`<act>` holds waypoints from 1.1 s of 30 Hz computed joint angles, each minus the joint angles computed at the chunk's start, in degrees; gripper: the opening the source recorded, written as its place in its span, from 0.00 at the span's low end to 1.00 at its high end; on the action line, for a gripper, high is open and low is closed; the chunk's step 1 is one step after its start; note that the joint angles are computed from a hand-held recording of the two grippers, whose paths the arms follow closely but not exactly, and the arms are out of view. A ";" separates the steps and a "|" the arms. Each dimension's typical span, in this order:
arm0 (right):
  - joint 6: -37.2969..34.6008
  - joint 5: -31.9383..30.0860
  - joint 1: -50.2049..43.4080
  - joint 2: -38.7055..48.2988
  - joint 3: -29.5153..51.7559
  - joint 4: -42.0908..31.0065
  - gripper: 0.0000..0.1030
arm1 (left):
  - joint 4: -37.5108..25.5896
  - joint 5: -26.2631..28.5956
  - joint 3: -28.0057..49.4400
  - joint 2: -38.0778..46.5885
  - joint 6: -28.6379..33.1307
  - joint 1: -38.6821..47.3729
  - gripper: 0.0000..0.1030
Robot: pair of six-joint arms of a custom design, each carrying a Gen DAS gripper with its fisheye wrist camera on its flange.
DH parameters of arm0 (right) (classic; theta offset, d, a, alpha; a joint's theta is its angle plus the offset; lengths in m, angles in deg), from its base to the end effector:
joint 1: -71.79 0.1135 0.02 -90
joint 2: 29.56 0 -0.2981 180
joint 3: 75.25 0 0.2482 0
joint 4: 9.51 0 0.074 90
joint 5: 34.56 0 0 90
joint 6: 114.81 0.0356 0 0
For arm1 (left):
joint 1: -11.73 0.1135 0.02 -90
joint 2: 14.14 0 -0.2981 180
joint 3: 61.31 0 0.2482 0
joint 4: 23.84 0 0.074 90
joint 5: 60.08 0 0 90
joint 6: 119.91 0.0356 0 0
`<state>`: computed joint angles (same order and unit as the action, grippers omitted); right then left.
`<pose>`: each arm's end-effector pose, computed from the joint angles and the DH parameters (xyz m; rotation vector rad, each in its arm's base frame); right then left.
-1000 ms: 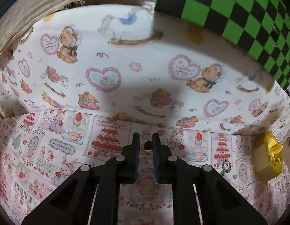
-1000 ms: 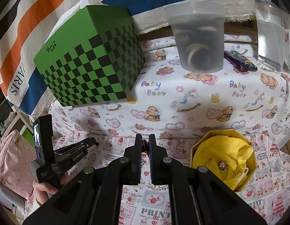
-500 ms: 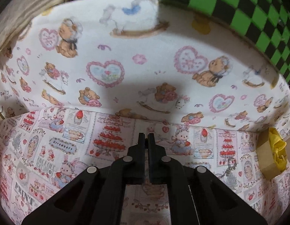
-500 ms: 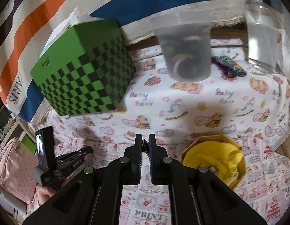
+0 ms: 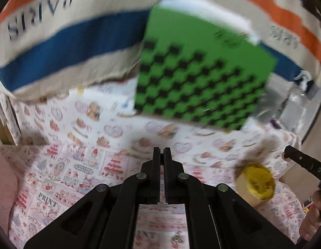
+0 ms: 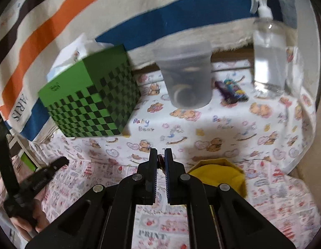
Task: Organize jewelry
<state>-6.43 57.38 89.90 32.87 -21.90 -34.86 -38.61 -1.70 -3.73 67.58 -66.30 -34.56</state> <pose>0.2071 0.0665 0.2766 0.0247 2.1897 0.3260 0.2102 -0.1929 0.2415 -0.1031 2.1406 -0.2189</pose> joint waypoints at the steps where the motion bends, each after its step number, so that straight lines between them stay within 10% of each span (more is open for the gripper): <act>1: -0.62 -1.40 -1.02 -2.22 -0.39 -1.01 0.07 | -1.70 -2.03 0.76 -1.38 0.70 -1.65 0.02; 11: -4.04 -3.29 -8.94 -14.95 -10.71 5.07 0.07 | 0.49 -9.95 2.77 -1.15 -1.19 -12.97 0.02; 26: -5.62 -25.08 -28.45 7.65 -14.01 18.80 0.07 | 6.50 -6.76 -1.39 3.54 -1.90 -11.00 0.02; 30: -5.38 -27.14 -29.53 9.31 -14.21 19.75 0.36 | 5.22 -8.71 0.20 3.85 -0.62 -13.00 0.02; 33: -4.85 -25.04 -29.86 7.16 -15.03 20.00 0.37 | 5.18 -7.37 1.64 3.84 0.54 -13.58 0.02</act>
